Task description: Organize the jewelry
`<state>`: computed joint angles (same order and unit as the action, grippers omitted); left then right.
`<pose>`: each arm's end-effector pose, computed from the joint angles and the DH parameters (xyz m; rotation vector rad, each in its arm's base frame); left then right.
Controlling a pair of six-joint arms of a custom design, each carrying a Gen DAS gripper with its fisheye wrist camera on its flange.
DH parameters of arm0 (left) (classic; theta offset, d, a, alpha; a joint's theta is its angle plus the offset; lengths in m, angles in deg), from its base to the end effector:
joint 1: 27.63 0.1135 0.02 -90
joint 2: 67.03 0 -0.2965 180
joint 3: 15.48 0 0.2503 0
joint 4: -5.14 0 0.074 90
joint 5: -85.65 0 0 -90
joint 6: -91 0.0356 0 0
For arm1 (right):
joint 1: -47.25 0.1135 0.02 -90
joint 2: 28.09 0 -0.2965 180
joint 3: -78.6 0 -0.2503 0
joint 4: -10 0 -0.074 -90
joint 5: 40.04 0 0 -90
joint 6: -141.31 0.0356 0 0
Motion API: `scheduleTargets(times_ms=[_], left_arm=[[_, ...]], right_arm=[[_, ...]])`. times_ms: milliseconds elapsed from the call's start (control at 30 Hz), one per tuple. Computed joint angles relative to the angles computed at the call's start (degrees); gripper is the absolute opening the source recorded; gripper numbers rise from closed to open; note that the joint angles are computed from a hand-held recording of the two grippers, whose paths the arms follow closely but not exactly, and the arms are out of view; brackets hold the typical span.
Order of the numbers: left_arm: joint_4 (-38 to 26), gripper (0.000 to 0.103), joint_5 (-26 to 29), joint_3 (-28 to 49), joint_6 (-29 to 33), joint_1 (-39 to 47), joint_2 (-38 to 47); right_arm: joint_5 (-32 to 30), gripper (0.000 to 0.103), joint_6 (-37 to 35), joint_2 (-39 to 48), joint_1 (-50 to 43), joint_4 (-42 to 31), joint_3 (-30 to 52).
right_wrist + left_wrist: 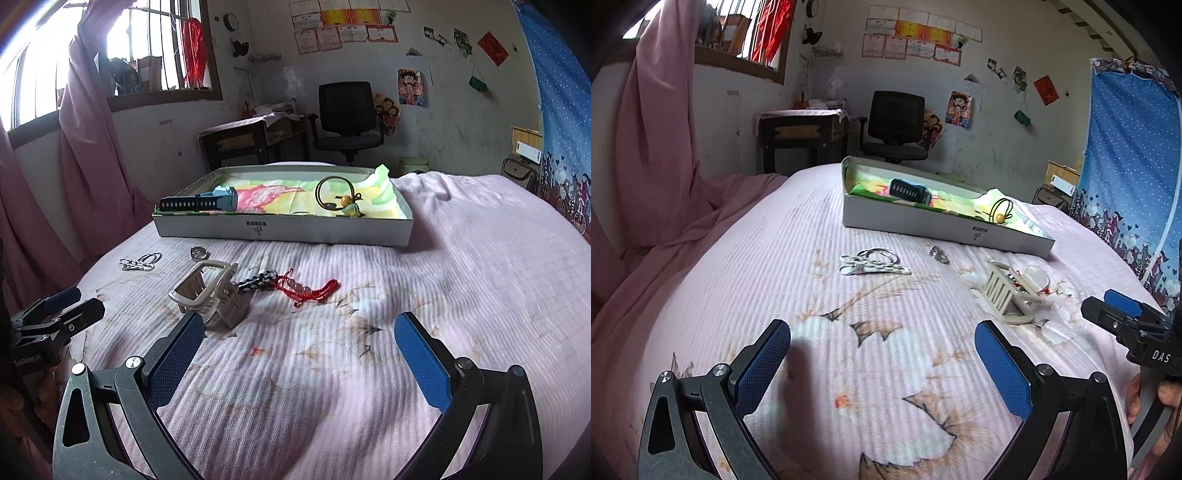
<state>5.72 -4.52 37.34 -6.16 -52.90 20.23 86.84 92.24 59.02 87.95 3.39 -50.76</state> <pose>0.2743 -0.1294 0.2070 0.3413 2.1527 -0.3215 0.2271 0.1672 0.1909 0.3121 2.1268 0.0666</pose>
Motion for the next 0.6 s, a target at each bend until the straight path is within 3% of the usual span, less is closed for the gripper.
scheduleTargets(times_ms=[367, 600], left_arm=[[-3.62, 0.101, -0.4, 4.37, 0.65, 2.1, 3.18], [-6.06, 0.101, 3.05, 8.79, 0.4, 4.99, 6.28]], right_arm=[[-5.7, 0.101, -3.12, 2.45, -0.92, 3.0, 1.71], [-9.99, 0.101, -6.15, 5.47, -1.84, 2.87, 5.21]])
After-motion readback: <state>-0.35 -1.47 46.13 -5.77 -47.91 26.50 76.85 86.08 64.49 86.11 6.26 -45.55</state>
